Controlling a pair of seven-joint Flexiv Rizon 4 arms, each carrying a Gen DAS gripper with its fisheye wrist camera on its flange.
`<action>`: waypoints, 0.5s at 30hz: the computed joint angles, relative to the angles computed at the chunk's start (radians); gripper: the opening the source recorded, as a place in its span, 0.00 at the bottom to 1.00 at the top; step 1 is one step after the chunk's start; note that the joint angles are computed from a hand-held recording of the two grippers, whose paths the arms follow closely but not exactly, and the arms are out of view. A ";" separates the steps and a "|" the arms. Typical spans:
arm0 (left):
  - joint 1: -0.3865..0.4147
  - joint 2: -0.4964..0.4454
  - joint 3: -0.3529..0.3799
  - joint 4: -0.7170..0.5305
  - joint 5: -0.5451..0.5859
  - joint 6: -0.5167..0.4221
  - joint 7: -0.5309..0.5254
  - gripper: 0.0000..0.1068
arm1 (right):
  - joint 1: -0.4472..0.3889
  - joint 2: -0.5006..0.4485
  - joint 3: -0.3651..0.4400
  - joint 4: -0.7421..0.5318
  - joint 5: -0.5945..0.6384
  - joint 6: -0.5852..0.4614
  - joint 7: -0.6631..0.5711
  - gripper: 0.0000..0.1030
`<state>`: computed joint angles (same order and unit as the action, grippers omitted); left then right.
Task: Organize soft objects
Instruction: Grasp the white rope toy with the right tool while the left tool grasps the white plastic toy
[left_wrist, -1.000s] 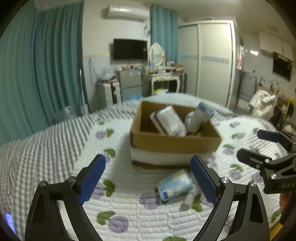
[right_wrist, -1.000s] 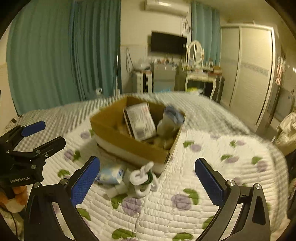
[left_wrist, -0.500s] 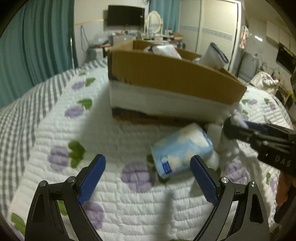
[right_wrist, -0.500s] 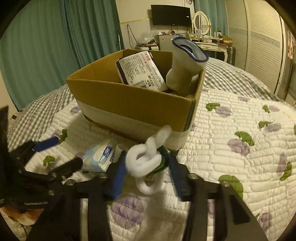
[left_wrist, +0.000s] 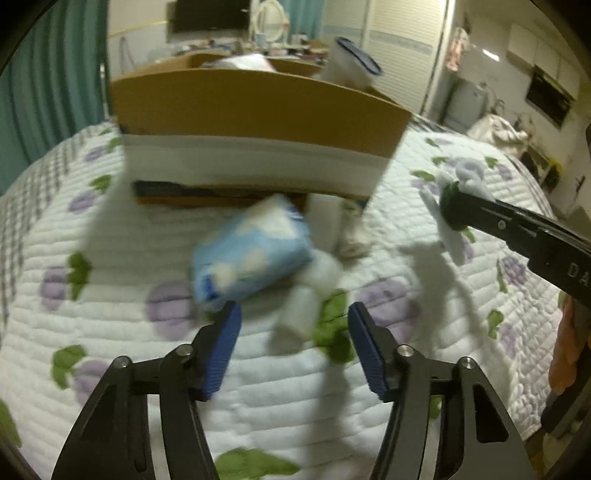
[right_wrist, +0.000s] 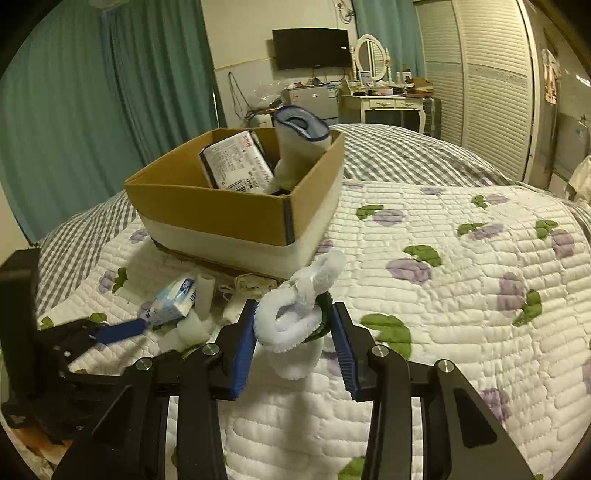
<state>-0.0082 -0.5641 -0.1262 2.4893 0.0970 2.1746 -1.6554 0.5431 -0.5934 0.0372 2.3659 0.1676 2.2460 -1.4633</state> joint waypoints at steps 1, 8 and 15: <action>-0.001 -0.004 -0.007 -0.010 0.000 -0.012 0.002 0.54 | -0.005 0.000 0.003 0.002 0.000 0.003 0.003 0.38; 0.068 -0.050 -0.074 -0.102 0.028 -0.071 -0.011 0.27 | -0.042 -0.007 0.019 0.002 -0.033 0.003 0.024 0.38; 0.085 -0.034 -0.065 -0.063 0.061 -0.039 -0.015 0.26 | -0.022 -0.010 0.010 0.008 -0.020 0.012 0.014 0.38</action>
<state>0.0768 -0.5983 -0.1910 2.4265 0.1584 2.1353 -1.6702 0.5214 -0.6035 0.0472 2.3744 0.1476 2.2580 -1.4492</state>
